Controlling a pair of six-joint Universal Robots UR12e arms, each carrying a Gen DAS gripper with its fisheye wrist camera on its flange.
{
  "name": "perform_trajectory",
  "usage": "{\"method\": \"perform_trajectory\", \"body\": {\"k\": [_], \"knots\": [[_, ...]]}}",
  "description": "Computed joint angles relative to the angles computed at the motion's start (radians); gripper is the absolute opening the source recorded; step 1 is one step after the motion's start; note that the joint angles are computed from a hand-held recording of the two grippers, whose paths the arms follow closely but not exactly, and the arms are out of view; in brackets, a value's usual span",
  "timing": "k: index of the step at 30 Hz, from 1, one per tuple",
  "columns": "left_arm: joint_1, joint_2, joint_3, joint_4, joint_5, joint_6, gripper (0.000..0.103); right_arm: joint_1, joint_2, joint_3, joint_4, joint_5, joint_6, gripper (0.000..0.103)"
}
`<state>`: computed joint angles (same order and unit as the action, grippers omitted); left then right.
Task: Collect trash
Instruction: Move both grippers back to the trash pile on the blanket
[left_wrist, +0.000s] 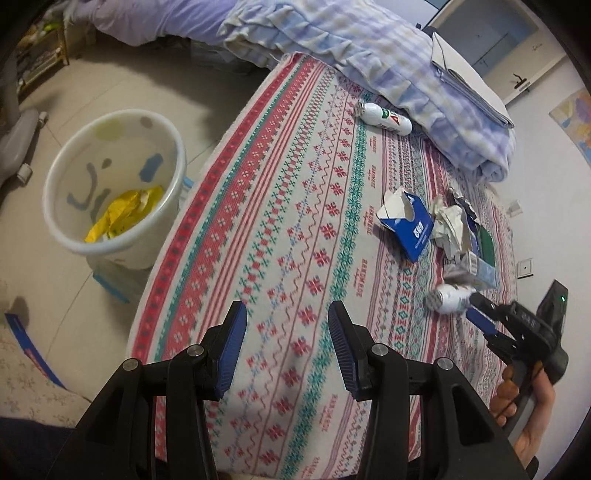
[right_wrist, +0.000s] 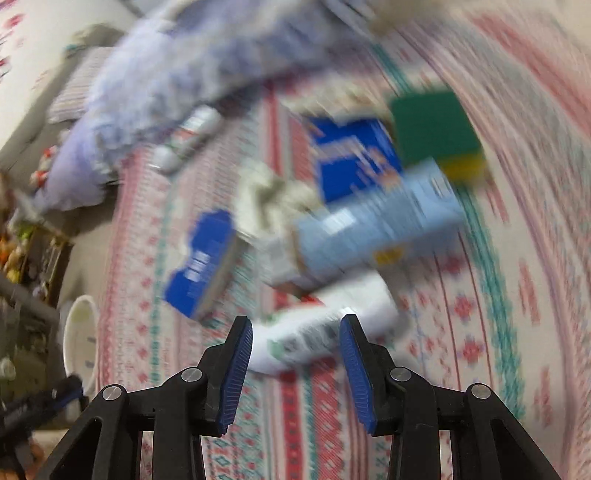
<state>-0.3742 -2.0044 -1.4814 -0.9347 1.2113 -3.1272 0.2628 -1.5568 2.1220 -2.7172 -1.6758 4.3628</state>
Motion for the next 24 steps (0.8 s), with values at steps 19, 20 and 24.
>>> {"method": "perform_trajectory", "body": {"k": [19, 20, 24], "knots": [[-0.043, 0.151, -0.129, 0.054, -0.061, -0.116, 0.049, -0.045, 0.078, 0.040, -0.223, 0.061, 0.292, 0.055], [-0.053, 0.140, -0.111, 0.059, -0.053, -0.121, 0.049, -0.047, 0.073, 0.043, -0.220, 0.063, 0.301, 0.055], [-0.088, 0.067, -0.026, 0.082, -0.038, -0.155, 0.059, -0.046, 0.063, 0.055, -0.245, 0.083, 0.306, 0.055]]}}
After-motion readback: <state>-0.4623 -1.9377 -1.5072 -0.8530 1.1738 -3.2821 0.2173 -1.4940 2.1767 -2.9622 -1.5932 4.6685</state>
